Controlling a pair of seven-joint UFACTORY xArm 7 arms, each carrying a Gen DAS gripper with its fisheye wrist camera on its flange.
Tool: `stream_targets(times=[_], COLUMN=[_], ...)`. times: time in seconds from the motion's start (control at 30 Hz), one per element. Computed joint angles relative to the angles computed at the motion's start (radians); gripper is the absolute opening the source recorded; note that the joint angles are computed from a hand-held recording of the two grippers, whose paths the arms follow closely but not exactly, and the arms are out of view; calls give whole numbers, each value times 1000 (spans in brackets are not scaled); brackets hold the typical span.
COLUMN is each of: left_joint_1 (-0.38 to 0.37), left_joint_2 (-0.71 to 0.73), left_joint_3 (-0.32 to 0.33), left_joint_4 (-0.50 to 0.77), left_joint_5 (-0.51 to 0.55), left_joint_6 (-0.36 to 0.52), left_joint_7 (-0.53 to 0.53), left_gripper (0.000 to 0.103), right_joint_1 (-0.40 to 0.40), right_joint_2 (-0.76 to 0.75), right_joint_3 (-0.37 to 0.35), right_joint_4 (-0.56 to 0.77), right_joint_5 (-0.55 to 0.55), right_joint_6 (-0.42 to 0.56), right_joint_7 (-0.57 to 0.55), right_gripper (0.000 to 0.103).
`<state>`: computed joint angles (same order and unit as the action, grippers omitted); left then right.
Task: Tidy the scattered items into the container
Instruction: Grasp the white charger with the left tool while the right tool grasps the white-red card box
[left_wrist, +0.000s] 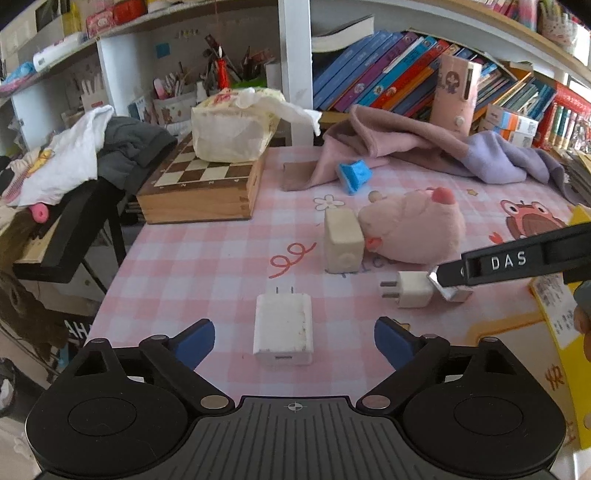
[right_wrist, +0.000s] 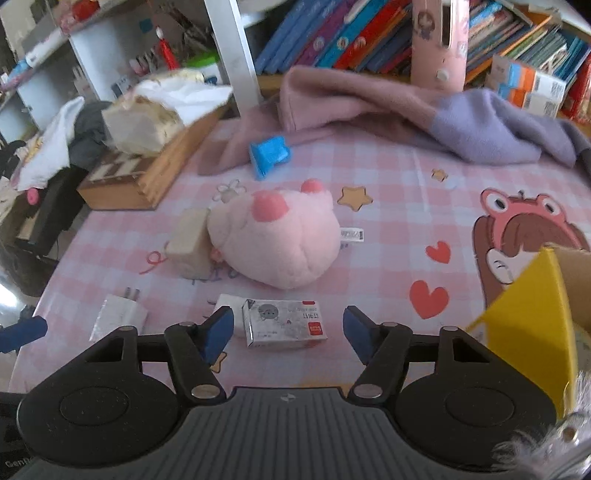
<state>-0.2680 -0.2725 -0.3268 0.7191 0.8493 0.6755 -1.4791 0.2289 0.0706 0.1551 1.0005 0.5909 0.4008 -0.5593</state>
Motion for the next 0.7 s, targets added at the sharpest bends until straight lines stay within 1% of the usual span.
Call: stream_targets(times=[0.13,0.17,0.27,0.3,0.33,0.4,0.47,0.53,0.6,0.7], left_joint_1=[13,15,18,19,20,22,22,21,20,20], left_joint_2=[30,36,50,55,60,72,81,87,93,102], left_joint_3=[22,26,38,42,45,50,53,60,65,74], left_joint_4=[3,3,3,4,5,10,14,14,16,16], left_joint_5=[6,5,-2,-4,-5,-1,2,3,3,4], left_joint_6=[-34,-39,-55,-61,-65,-68,-64,-62,-60,-66], left_joint_7=[2,1,-2,-2,-1,-1,-2,-5,-8,-8], left_gripper=[90,88,85,84,83,83,83,83,83,83], right_joint_1=[-2,-5,-19,-22,-24,-28,-20,-12,-2,-7], right_joint_2=[40,46,58,63,68,74,68,58,53,57], right_joint_3=[0,3,13,15,15,14,7,1,-8,-4], right_joint_4=[33,37,51,57,65,73,67,49,35,32], right_joint_5=[-41,-40,-4,4,6,2,-39,-86,-156,-186], right_joint_6=[27,32,50,58,71,88,76,43,16,9], right_joint_7=[32,29,8,2,5,18,54,94,151,160], right_gripper=[63,62,62,61,56,54,54,54,54,54])
